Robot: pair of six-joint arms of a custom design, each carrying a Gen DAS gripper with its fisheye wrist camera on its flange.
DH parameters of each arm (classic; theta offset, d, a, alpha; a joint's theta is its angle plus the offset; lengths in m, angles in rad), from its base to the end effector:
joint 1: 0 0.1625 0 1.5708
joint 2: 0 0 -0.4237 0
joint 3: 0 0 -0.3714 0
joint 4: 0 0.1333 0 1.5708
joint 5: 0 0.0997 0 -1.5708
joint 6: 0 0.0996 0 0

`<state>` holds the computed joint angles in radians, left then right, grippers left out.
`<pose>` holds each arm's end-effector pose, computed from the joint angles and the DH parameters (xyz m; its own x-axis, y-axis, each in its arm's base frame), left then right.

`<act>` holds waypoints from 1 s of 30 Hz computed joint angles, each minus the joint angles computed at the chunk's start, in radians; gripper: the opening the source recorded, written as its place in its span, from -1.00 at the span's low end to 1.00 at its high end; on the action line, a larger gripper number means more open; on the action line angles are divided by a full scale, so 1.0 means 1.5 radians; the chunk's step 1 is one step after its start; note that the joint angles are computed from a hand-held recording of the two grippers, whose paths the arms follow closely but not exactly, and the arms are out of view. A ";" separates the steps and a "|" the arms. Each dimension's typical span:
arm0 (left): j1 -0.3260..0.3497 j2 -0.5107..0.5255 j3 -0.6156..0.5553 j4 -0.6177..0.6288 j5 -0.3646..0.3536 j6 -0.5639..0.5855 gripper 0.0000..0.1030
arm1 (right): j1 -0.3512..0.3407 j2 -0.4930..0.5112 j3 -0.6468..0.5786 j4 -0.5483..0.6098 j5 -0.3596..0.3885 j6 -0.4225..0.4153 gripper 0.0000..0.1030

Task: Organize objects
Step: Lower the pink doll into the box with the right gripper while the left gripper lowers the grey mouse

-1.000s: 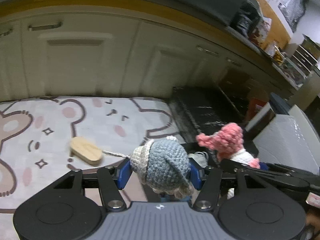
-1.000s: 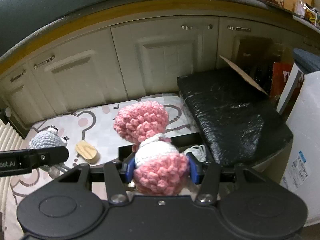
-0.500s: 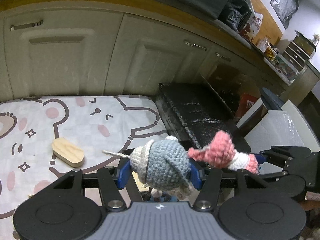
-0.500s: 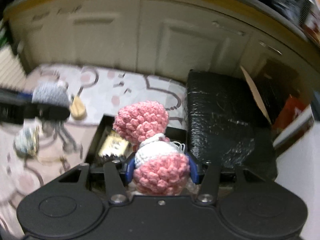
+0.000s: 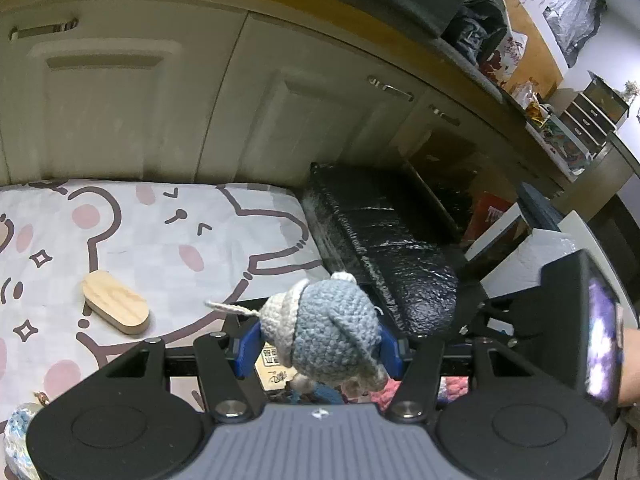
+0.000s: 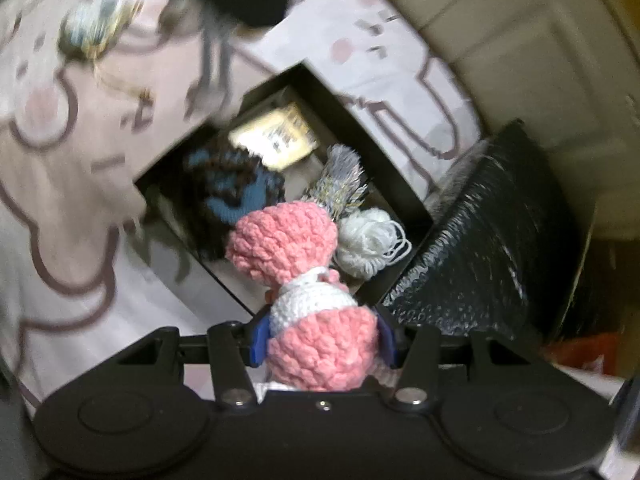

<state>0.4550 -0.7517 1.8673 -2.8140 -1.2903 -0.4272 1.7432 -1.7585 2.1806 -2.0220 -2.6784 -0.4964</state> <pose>-0.4538 -0.4011 0.0360 -0.7823 0.5909 -0.1972 0.6228 0.7479 -0.2296 0.1054 -0.3478 0.3850 -0.3093 -0.5138 0.8002 -0.3625 0.8416 0.4003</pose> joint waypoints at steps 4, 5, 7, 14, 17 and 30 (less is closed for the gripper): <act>0.009 0.006 -0.005 0.001 0.001 0.003 0.15 | -0.016 0.037 -0.003 0.016 -0.038 -0.041 0.03; 0.012 0.008 -0.006 0.001 0.000 0.004 0.15 | -0.021 0.042 -0.002 0.003 -0.035 -0.058 0.03; 0.018 0.011 -0.010 0.002 -0.003 0.005 0.15 | -0.031 0.051 -0.001 -0.040 -0.013 -0.097 0.03; 0.032 0.022 -0.019 0.014 -0.007 0.017 0.15 | -0.064 0.060 0.021 -0.171 0.054 -0.177 0.06; 0.036 0.026 -0.022 0.018 -0.011 0.020 0.15 | -0.077 0.045 0.034 -0.224 0.078 -0.184 0.35; 0.056 0.064 -0.023 -0.099 -0.067 0.028 0.15 | -0.140 -0.062 0.033 -0.294 0.285 -0.035 -0.38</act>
<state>0.5389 -0.6555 1.8323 -2.9618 -1.3909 -0.3859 1.5337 -1.8514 2.2307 -2.4623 -2.2507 -0.5496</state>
